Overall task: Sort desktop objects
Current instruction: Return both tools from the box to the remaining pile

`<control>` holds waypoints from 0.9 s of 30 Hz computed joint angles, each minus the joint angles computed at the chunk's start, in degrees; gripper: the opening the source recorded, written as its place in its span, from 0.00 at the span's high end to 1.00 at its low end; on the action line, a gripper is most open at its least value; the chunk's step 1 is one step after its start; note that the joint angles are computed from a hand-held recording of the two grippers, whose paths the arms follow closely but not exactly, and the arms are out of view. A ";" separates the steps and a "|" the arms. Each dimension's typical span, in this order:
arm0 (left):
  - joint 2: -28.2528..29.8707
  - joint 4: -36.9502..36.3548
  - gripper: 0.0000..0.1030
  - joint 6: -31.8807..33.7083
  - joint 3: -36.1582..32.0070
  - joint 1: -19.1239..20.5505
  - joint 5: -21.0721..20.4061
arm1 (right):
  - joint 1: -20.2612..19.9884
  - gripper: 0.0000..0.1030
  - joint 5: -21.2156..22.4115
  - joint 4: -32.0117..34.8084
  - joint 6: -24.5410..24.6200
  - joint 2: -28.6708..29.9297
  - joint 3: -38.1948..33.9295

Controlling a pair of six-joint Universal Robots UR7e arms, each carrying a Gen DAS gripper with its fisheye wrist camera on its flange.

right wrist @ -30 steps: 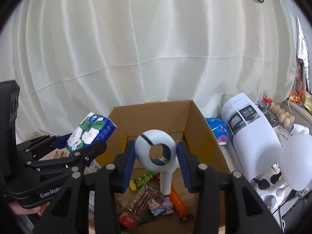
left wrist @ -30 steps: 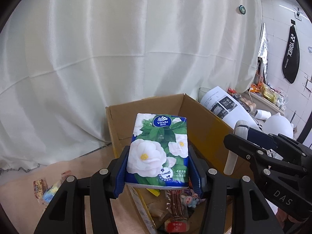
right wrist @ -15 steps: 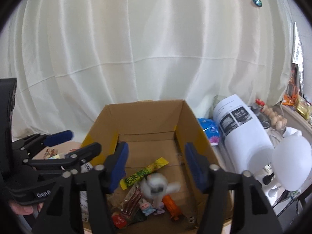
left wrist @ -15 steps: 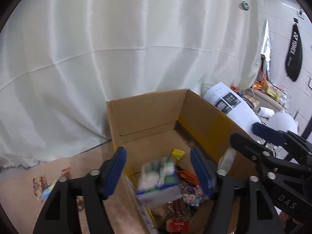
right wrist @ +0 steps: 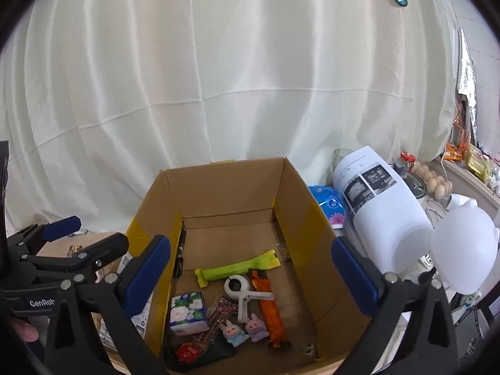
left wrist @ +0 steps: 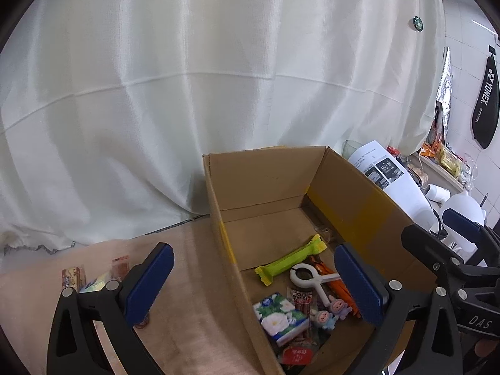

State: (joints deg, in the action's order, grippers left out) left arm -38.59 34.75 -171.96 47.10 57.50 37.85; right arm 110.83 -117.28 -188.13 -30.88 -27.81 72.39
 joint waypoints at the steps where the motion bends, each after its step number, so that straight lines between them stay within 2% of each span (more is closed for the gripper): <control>1: -0.56 -0.05 0.00 0.01 0.71 0.00 -0.29 | 0.12 0.00 0.23 -0.01 0.24 0.12 0.00; 6: -3.53 1.19 0.00 -2.51 4.15 0.48 -1.24 | 0.97 0.00 2.22 1.07 1.08 1.14 -0.40; 15: -13.31 -2.51 0.00 -5.22 15.29 1.54 -7.95 | 3.65 0.00 5.69 4.73 1.36 4.86 -2.60; 22: -22.53 -9.68 0.00 -4.46 25.91 2.04 -14.84 | 5.89 0.00 8.10 6.73 0.81 7.16 -3.43; 27: -26.22 -6.06 0.00 -10.76 29.44 3.18 -17.46 | 7.06 0.00 9.59 7.70 0.19 8.20 -3.39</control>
